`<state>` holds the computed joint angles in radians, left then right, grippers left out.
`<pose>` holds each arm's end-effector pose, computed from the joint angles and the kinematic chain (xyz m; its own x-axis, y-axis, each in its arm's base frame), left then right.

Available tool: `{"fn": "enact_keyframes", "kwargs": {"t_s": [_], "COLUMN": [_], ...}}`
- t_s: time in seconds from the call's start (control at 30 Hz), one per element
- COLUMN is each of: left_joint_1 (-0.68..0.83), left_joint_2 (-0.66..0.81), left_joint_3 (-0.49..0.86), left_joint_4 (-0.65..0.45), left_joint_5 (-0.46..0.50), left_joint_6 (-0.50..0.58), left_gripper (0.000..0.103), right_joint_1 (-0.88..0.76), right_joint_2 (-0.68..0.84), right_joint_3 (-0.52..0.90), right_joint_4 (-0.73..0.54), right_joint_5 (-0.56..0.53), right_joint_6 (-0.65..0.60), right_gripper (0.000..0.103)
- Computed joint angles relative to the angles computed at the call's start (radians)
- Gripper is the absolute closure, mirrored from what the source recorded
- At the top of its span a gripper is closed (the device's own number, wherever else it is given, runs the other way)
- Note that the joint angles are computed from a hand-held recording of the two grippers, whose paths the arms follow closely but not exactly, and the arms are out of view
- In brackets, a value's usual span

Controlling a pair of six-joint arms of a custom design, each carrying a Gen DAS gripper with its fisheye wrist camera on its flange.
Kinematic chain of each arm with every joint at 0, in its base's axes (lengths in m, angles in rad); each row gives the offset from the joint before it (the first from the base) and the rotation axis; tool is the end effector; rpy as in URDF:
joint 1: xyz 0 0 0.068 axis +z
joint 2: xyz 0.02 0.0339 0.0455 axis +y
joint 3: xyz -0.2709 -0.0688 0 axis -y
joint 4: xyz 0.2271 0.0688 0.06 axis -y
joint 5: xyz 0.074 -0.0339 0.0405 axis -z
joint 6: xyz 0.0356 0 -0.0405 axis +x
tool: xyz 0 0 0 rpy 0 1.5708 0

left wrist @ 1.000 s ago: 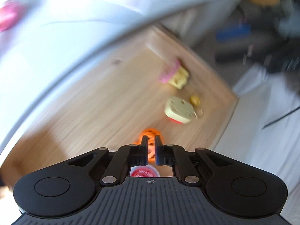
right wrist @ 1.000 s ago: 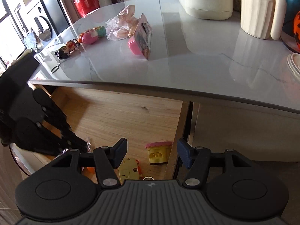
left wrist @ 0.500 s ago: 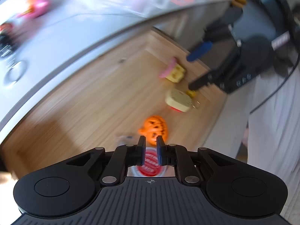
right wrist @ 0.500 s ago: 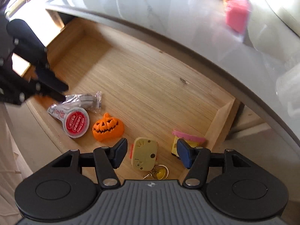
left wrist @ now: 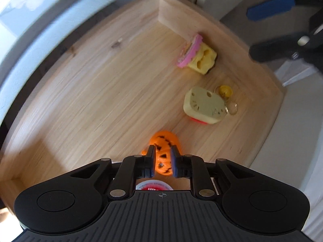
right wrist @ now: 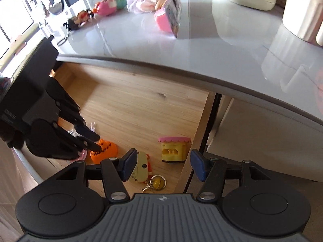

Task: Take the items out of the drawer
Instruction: 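Lift the jack-o'-lantern out of the drawer with the left tool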

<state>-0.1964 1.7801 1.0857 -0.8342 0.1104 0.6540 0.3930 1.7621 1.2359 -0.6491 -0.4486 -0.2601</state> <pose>0.2874 -0.0612 0.1700 -0.6569 0.7472 -0.1004 0.7537 0.6543 -0.0617 0.3071 0.1440 0.2194 -0.6953 -0.5391 -0.4752 -0.7019 0.6516 0.2877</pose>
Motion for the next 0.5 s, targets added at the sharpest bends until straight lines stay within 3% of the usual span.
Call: {"fn": "enact_keyframes", "kwargs": {"t_s": [0.2, 0.23, 0.5], "left_joint_1": [-0.056, -0.056, -0.056], "left_joint_2": [0.099, 0.114, 0.14], "left_joint_3": [0.074, 0.08, 0.082], "left_joint_4": [-0.064, -0.067, -0.043], "left_joint_5": [-0.003, -0.01, -0.04], "left_joint_6": [-0.044, -0.046, -0.068], "left_gripper": [0.068, 0.062, 0.057], "right_joint_1": [-0.018, -0.021, -0.014], "right_joint_2": [-0.026, -0.028, -0.03], "right_joint_3": [-0.028, -0.03, -0.046], "right_joint_4": [0.028, 0.029, 0.038], "right_joint_5": [-0.066, -0.072, -0.053], "right_joint_6": [0.005, 0.002, -0.02], "right_gripper": [0.044, 0.045, 0.044]}}
